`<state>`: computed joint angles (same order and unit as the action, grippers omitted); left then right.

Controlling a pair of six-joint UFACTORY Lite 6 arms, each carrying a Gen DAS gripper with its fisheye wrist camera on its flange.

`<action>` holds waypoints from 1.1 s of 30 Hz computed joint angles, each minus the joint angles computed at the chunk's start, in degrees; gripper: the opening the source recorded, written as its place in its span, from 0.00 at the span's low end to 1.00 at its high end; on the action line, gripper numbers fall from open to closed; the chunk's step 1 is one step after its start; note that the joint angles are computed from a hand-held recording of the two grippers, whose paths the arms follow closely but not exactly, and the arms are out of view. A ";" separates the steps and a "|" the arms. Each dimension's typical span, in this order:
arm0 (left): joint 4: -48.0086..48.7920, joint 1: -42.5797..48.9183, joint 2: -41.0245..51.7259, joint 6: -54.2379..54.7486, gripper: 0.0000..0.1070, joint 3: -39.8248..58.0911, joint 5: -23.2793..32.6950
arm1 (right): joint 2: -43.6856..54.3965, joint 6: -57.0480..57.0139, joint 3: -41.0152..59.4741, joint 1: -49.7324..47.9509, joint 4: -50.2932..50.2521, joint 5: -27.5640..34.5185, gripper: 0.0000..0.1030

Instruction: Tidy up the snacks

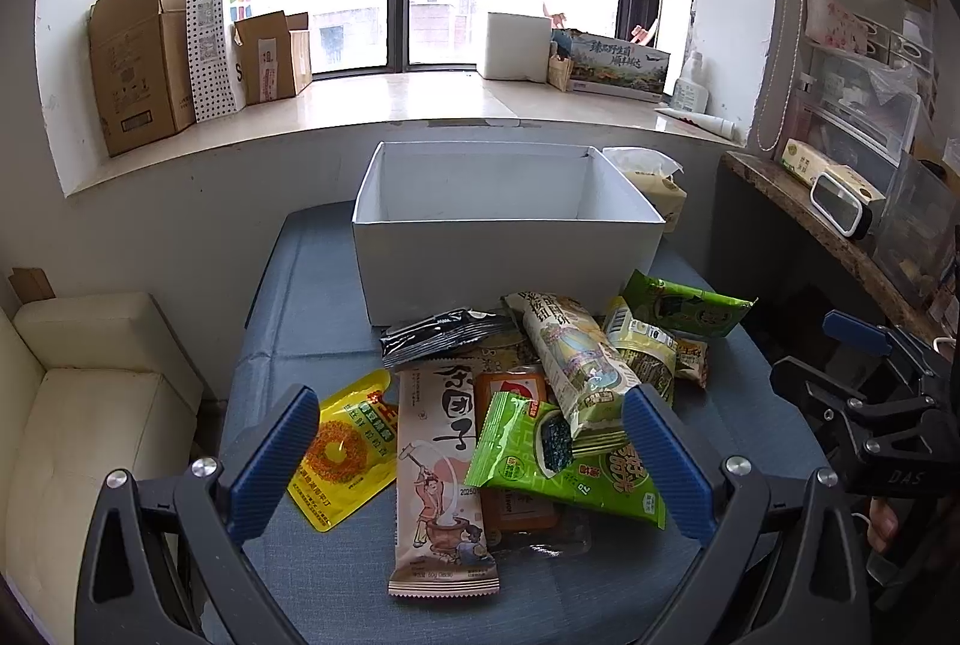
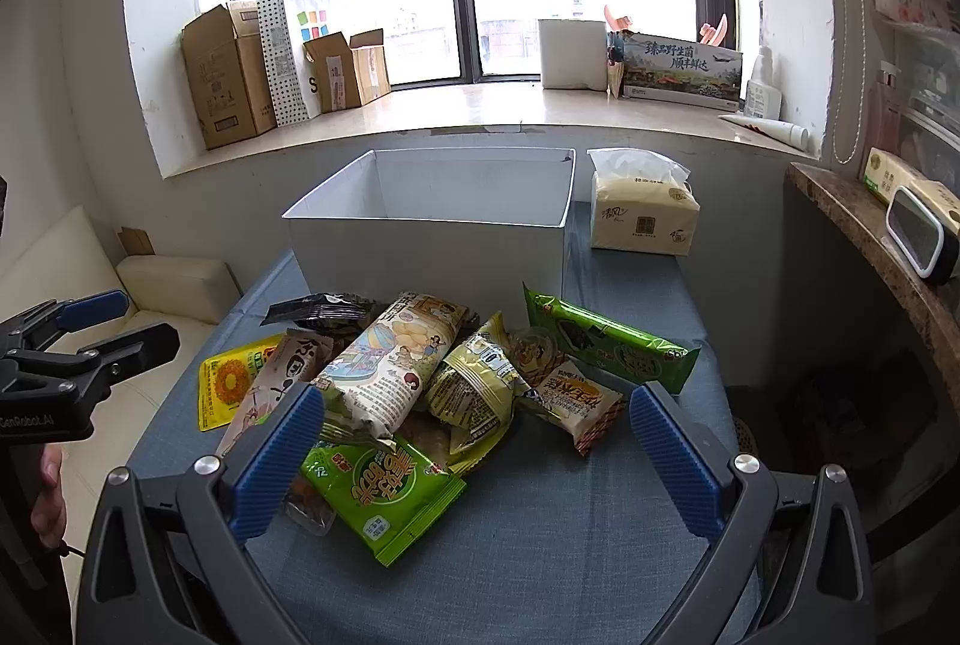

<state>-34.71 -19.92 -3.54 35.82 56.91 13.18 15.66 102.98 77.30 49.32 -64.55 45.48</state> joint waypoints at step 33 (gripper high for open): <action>-7.46 5.05 1.29 9.27 0.96 -3.12 -1.40 | 24.30 -58.83 18.83 -30.89 25.81 -15.48 0.76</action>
<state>-42.17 -14.87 -2.25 45.10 53.79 11.78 39.96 44.16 96.13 18.42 -38.75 30.01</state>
